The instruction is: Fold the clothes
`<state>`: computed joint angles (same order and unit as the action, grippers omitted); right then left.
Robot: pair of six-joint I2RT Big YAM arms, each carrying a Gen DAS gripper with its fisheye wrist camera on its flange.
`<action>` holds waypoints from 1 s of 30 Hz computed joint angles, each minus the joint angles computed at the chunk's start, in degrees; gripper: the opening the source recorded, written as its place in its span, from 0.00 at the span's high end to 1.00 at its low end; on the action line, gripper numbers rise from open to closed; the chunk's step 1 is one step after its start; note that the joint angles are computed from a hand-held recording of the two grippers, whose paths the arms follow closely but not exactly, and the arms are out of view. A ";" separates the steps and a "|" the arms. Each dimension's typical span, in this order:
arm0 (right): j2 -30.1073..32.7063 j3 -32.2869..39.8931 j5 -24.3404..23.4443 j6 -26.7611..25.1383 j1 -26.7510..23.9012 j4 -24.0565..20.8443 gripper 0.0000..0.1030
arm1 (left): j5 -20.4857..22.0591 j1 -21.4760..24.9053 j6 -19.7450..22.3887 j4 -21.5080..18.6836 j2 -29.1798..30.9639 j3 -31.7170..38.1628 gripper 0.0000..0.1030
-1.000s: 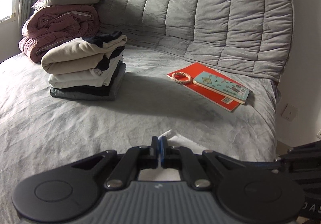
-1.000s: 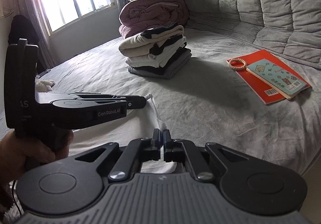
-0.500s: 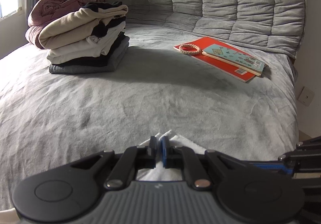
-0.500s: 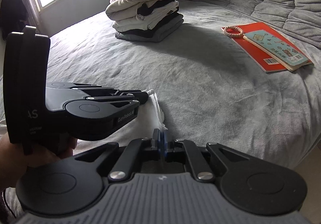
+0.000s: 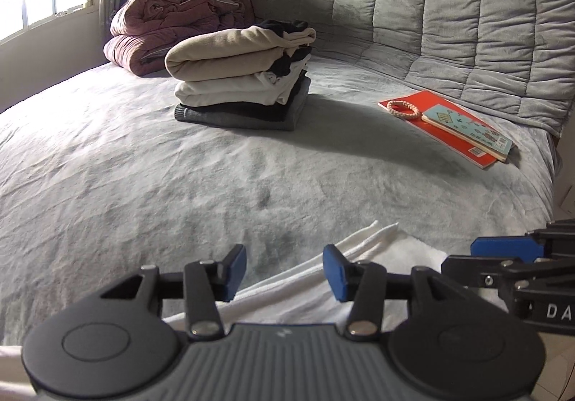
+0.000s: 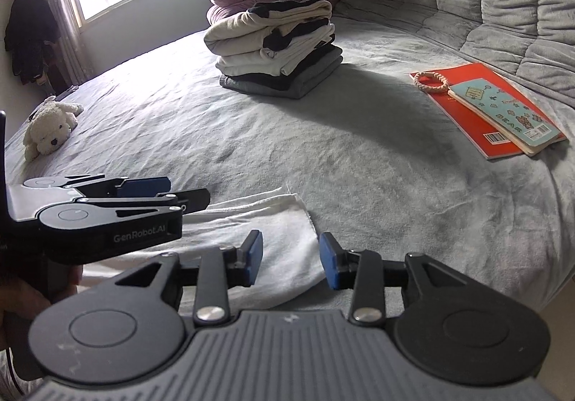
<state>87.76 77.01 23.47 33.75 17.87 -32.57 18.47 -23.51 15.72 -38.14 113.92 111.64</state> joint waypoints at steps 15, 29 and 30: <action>5.20 6.56 -2.46 -6.81 4.10 1.13 0.50 | -0.36 7.98 1.91 2.75 -7.12 -9.44 0.43; 12.72 14.40 -7.27 -15.77 8.71 0.62 0.49 | 3.05 16.87 7.22 5.42 -10.92 -16.53 0.41; 13.10 14.77 -7.80 -16.19 9.00 0.91 0.49 | 3.38 17.57 7.40 5.63 -10.98 -16.88 0.41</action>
<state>100.87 91.79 15.66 17.56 26.86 -31.66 21.85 -5.94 23.12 -32.51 102.94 94.76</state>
